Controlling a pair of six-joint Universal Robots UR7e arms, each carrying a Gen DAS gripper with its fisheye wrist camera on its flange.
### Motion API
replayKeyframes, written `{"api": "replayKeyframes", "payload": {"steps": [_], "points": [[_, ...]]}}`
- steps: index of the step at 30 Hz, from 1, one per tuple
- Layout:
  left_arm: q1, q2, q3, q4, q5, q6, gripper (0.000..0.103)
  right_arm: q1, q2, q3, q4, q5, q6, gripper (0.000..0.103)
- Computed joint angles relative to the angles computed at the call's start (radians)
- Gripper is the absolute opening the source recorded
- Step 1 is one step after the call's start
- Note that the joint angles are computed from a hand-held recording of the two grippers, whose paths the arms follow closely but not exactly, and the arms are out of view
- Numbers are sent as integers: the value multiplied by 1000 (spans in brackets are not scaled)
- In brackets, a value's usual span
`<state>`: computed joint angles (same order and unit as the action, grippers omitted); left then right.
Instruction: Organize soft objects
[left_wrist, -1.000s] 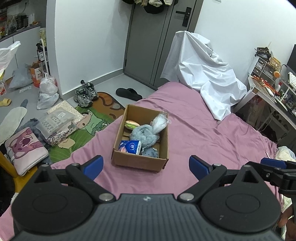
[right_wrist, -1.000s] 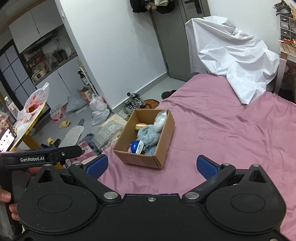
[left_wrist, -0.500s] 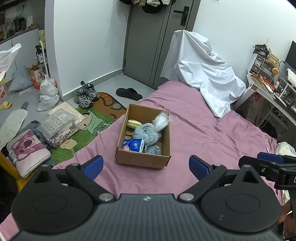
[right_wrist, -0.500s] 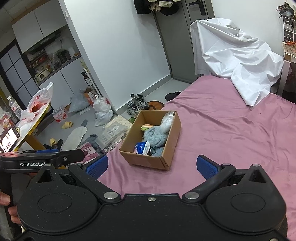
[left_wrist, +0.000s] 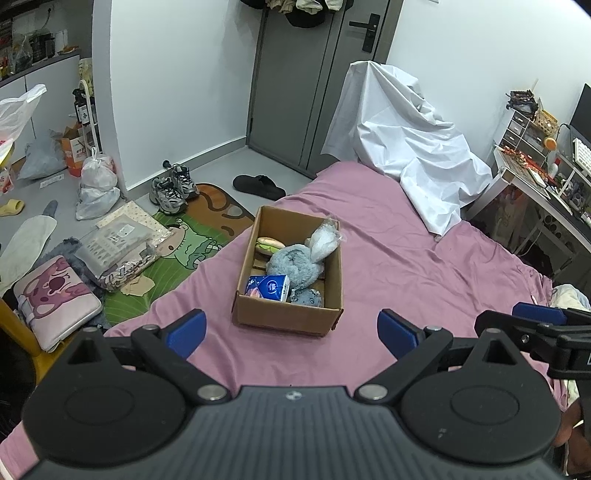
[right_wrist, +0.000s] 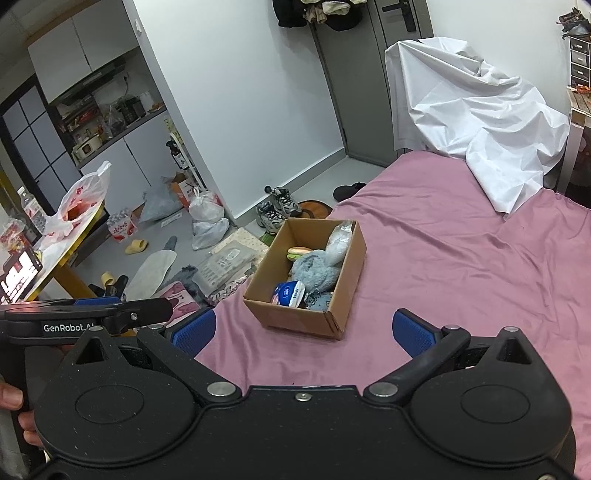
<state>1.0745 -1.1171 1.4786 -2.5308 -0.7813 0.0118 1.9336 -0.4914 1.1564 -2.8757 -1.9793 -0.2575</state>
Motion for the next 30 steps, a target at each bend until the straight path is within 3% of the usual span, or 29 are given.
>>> {"api": "replayKeyframes", "payload": {"steps": [30], "points": [[-5, -7, 2, 6, 7, -8, 98, 7, 4, -9, 14, -15, -14, 103]]}}
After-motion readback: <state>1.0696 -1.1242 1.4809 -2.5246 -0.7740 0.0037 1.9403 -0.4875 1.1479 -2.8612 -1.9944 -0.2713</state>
